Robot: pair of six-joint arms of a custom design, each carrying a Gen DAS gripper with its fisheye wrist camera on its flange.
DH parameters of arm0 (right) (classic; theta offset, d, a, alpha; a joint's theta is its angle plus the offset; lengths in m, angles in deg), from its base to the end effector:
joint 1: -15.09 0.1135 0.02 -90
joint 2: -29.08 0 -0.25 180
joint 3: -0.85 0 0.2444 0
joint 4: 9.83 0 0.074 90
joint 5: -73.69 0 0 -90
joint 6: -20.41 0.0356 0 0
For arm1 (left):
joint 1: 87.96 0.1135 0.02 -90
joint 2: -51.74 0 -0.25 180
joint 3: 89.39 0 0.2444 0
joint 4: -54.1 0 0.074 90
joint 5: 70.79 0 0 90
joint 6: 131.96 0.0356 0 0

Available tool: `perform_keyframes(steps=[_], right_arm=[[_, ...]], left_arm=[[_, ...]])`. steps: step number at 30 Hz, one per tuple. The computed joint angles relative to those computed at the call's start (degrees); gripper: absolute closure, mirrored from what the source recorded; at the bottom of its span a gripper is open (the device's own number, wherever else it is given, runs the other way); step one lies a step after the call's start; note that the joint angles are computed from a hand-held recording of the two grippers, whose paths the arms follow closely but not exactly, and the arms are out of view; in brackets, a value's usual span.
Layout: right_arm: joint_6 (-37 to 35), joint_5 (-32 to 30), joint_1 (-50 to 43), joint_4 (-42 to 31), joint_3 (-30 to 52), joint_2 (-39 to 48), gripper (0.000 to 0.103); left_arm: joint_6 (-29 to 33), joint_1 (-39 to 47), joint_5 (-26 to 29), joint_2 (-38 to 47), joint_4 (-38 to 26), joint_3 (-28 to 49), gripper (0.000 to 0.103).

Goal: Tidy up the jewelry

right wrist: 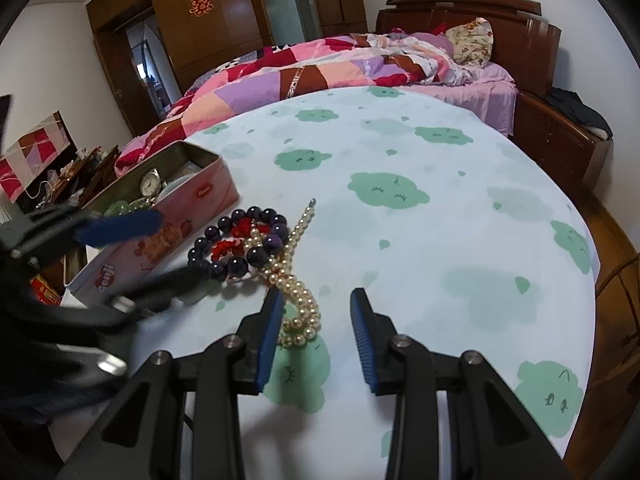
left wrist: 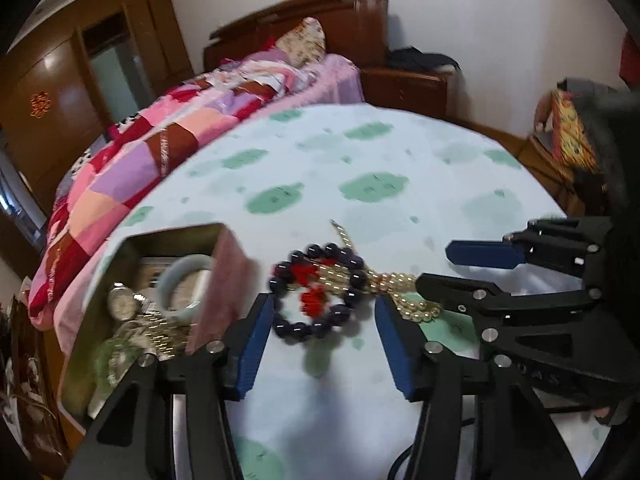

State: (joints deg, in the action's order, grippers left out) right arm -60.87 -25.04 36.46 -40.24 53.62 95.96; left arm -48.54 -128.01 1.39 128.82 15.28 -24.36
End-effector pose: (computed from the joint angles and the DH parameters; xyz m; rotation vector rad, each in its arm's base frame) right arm 0.2185 0.0913 0.2073 -0.3375 2.3546 0.4339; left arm 0.2146 -0.1662 0.2225 0.5625 2.3348 0.0079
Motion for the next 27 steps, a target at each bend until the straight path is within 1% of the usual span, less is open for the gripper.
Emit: perform_keyframes(steps=[2,3,6,7,13,14,15,16,20,22,24,25,27], right_arm=[[0.2,-0.4,-0.4,0.0,0.2,0.4,0.067],[0.2,-1.3,-1.0,0.1,0.1,0.5,0.067],[0.7,-1.9,-1.4,0.4,-0.1,0.3,0.067],[0.9,-1.8,-1.3,0.4,0.0,0.4,0.067],[-0.5,-0.4,1.0,-0.7,1.8,2.4,0.067],[-0.8,-0.3,1.3,-0.8,2.2,2.9,0.067],[-1.2,-0.4,1.5,-1.1,2.6,3.4,0.067],[-2.0,-0.9,1.7,-2.0,3.5,4.7,0.067],[-3.0,-1.2,1.9,-2.7,4.4,6.1,0.065],[-3.4,-1.4,1.8,-2.6,4.2,6.1,0.069],[-3.0,-1.6,2.0,-2.6,4.2,6.0,0.079],[-2.9,-2.1,1.7,-2.5,4.1,5.9,0.082],[-2.5,-3.0,1.3,-2.2,3.7,5.6,0.084]], left_arm=[[0.3,0.7,1.8,2.6,0.3,0.9,0.065],[0.3,1.0,2.5,3.3,0.4,1.1,0.067],[0.5,1.5,2.7,4.2,1.6,0.4,0.079],[0.6,1.6,2.7,3.6,2.3,-0.2,0.090],[-0.9,2.1,2.9,-2.9,3.0,-2.9,0.090],[-1.2,2.4,3.3,-4.0,2.9,-3.3,0.092],[-1.4,2.7,3.7,-5.0,2.9,-3.7,0.095],[-1.6,3.0,4.0,-6.2,3.0,-4.2,0.103],[-2.1,4.0,4.6,-9.7,2.5,-4.4,0.103],[-1.8,4.1,4.8,-9.9,2.4,-4.3,0.103],[-1.4,4.2,5.8,-8.8,2.5,-4.1,0.103],[-1.5,4.0,6.0,-7.9,2.2,-3.8,0.103],[-1.6,3.6,6.7,-5.3,1.3,-2.7,0.103]])
